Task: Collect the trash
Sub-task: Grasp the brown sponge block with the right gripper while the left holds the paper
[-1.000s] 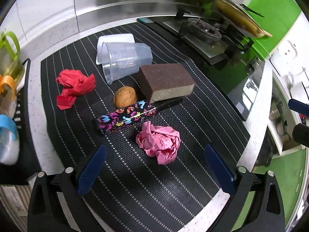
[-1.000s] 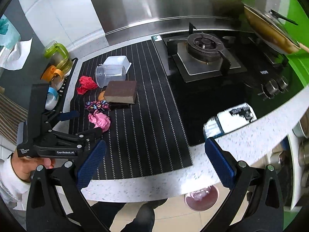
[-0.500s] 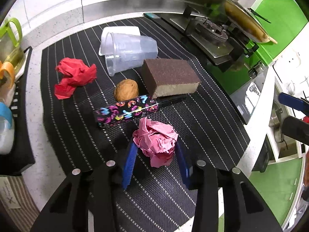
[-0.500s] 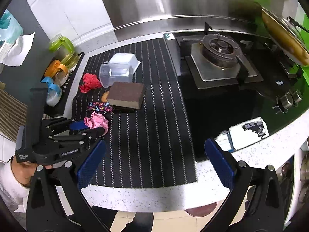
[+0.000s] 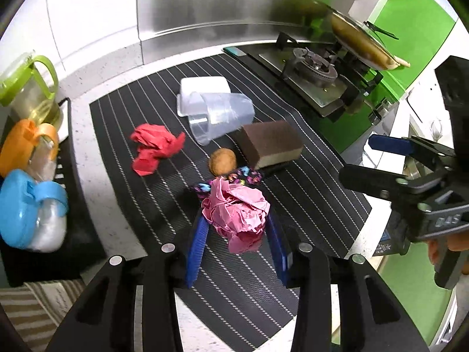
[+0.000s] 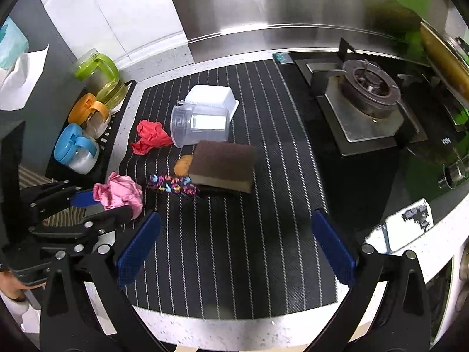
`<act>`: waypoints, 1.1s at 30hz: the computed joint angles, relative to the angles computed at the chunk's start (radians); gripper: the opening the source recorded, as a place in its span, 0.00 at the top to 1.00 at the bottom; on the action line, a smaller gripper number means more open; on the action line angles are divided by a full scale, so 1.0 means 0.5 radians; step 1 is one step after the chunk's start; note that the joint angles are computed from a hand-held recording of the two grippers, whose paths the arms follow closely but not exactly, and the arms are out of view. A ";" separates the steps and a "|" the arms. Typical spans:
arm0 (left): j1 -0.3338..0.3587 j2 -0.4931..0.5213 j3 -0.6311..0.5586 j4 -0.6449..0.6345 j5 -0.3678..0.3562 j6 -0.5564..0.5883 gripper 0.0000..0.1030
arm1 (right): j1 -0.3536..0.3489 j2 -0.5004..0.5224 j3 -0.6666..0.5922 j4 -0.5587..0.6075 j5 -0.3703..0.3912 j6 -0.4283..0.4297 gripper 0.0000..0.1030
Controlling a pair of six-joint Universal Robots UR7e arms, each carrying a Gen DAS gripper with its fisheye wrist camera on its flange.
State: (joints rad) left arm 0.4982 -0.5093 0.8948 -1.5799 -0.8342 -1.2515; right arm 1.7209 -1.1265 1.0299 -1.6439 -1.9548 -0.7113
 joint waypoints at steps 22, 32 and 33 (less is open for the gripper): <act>0.045 -0.146 0.186 -0.070 -0.012 -0.006 0.61 | 0.015 0.215 0.073 -0.114 -0.093 0.115 0.20; 0.035 -0.166 0.223 -0.118 -0.028 0.042 0.62 | 0.012 0.178 0.129 -0.190 -0.101 0.117 0.30; 0.033 -0.165 0.220 -0.121 -0.028 0.052 0.62 | 0.014 0.171 0.125 -0.190 -0.101 0.123 0.30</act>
State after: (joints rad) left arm 0.5148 -0.5921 1.0050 -1.6406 -0.8484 -1.2256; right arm 1.7279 -1.0408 1.0923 -1.7389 -2.0051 -0.6499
